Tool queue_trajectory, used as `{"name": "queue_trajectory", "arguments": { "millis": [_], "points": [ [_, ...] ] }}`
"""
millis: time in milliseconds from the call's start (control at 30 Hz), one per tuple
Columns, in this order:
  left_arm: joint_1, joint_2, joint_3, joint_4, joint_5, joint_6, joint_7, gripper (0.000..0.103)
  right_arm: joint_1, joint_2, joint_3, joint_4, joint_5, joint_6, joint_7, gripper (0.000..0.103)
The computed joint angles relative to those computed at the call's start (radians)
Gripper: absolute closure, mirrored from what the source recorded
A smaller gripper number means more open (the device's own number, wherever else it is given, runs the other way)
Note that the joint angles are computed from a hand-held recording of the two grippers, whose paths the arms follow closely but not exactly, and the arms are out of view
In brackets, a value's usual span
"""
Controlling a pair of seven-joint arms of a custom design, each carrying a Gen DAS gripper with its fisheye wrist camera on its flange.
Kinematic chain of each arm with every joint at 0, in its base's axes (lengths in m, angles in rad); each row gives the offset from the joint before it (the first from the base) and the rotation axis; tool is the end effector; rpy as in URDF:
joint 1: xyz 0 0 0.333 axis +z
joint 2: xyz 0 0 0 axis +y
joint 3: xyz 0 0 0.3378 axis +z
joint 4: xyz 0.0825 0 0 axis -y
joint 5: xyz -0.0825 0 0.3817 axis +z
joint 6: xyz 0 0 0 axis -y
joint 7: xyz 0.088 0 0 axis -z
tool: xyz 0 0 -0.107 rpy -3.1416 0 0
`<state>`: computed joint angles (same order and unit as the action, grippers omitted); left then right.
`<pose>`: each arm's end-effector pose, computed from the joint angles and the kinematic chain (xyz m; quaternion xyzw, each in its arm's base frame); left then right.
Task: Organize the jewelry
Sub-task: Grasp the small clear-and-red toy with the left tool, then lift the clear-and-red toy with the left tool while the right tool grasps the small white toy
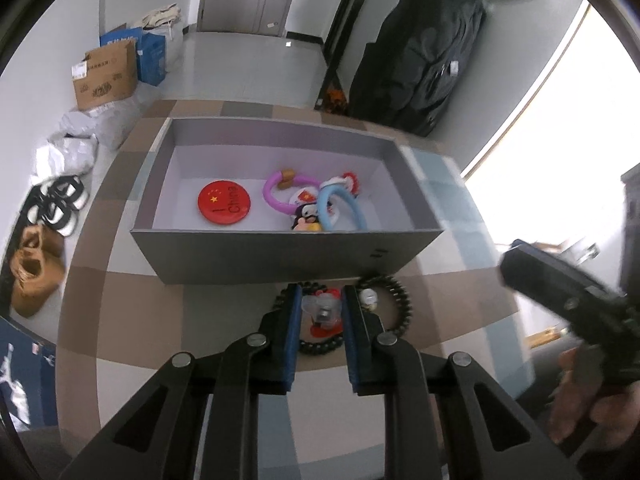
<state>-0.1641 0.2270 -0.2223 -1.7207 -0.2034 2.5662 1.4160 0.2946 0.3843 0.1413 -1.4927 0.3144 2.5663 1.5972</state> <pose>0.6310 -0.2378 0.5466 -0.6444 0.6944 -0.3144 0.0614 0.6688 0.2852 0.5535 -0.7139 0.5978 -0.0501 0.3612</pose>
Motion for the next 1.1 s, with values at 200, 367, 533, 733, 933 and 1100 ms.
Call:
{"name": "queue_trajectory", "arguments": {
  "millis": [200, 367, 533, 733, 933, 1100],
  "points": [
    [0.025, -0.028, -0.019, -0.015, -0.12, 0.045, 0.047, 0.089, -0.013, 0.002, 0.018, -0.004, 0.04, -0.015, -0.038, 0.0],
    [0.036, -0.043, -0.022, -0.021, -0.188, 0.08, 0.092, 0.088, -0.018, 0.014, 0.024, 0.004, 0.075, -0.057, -0.051, 0.001],
    [0.045, -0.048, -0.021, -0.02, -0.238, 0.096, 0.128, 0.088, -0.013, 0.052, 0.026, 0.048, 0.094, -0.136, -0.045, 0.019],
    [0.058, -0.051, -0.016, -0.022, -0.281, 0.083, 0.143, 0.088, 0.011, 0.105, 0.023, 0.12, 0.066, -0.202, -0.043, 0.049],
    [0.069, -0.053, -0.013, -0.023, -0.327, 0.067, 0.164, 0.088, 0.059, 0.137, -0.005, 0.156, -0.028, -0.181, -0.014, 0.055],
    [0.072, -0.045, -0.009, -0.013, -0.336, 0.053, 0.167, 0.088, 0.082, 0.154, -0.015, 0.179, -0.092, -0.17, 0.01, 0.069]
  ]
}}
